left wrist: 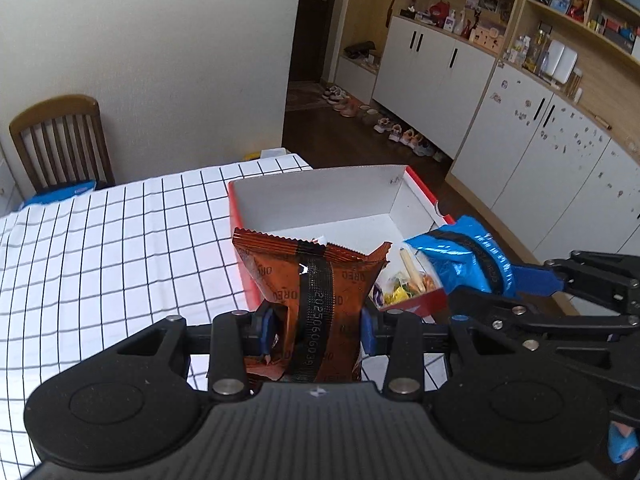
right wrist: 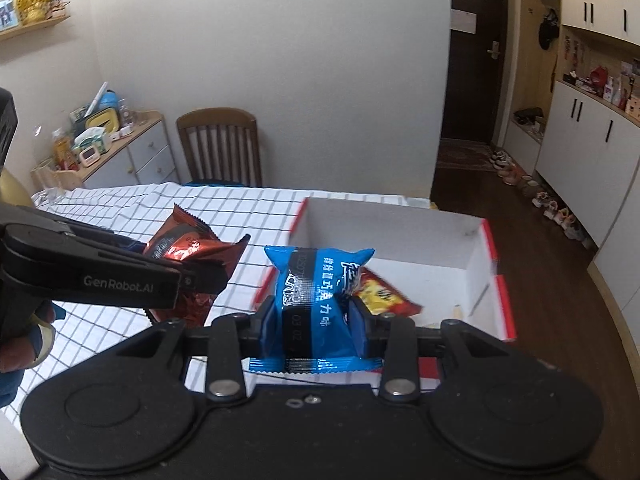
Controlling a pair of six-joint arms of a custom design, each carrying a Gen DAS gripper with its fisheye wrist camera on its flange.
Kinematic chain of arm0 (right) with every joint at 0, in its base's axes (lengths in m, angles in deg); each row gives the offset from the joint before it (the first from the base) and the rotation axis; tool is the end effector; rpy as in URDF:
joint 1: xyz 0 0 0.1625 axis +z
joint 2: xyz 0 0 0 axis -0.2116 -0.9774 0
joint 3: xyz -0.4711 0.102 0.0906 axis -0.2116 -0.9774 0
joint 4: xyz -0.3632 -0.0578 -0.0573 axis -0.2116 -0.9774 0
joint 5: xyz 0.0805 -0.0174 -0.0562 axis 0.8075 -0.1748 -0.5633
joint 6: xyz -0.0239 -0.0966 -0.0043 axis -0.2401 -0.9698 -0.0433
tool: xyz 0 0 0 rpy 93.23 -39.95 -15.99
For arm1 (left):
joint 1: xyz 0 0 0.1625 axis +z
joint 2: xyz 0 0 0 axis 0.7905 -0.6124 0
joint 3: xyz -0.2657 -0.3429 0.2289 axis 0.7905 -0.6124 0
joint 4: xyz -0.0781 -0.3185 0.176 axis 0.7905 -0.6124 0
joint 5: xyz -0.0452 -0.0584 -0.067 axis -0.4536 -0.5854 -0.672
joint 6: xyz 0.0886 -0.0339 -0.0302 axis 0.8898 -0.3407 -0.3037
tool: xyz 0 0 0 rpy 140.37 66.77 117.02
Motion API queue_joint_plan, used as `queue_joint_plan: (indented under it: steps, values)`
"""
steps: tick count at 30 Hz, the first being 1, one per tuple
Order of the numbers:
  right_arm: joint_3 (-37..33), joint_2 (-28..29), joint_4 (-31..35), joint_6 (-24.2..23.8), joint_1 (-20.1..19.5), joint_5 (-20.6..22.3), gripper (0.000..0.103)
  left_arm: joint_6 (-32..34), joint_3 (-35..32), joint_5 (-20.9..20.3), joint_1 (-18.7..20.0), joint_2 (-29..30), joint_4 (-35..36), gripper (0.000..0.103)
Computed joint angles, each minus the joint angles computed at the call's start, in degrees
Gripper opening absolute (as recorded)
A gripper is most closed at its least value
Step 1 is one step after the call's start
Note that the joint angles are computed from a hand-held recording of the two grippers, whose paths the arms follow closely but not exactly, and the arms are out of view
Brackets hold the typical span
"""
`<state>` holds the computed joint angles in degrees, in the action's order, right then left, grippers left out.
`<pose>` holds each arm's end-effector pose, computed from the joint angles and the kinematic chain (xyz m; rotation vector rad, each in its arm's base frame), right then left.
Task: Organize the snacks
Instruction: 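Carry the orange-brown packet with the left tool while the right tool carries the blue packet over the box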
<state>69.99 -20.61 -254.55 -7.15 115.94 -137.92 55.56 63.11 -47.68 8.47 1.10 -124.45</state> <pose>0.2297 -0.6751 0.1696 0.1845 -2.1106 1.1058 -0.2731 -0.8225 0.1307 1.2374 2.5136 -0.4566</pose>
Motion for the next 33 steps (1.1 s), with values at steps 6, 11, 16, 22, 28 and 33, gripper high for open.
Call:
queue_joint_plan:
  steps: [6,11,16,22,28,33]
  values:
    - [2.2,-2.3,-2.3,-1.5,-2.1,0.8,0.035,-1.2,-2.4,1.1,-1.5,2.9,0.2,0.039]
    - [3.0,-3.6,-2.6,-2.1,-3.6,1.3,0.035,-0.8,-5.2,1.5,-2.4,5.3,1.0,0.039]
    - [3.0,-4.5,-2.7,-2.6,-4.9,1.4,0.035,-0.7,-9.3,2.1,-3.0,8.0,2.5,0.039]
    - [2.5,-5.0,-2.5,-3.3,-6.4,1.0,0.035,-0.9,-17.3,3.1,-3.4,12.5,5.6,0.039]
    - [0.7,-5.2,-0.2,-3.3,-8.1,0.7,0.035,-1.9,-30.2,3.9,-3.2,19.0,12.8,0.039]
    - [-1.1,-4.9,2.6,-2.9,-9.7,1.5,0.035,-2.2,-44.2,5.1,-2.9,26.1,20.9,0.039]
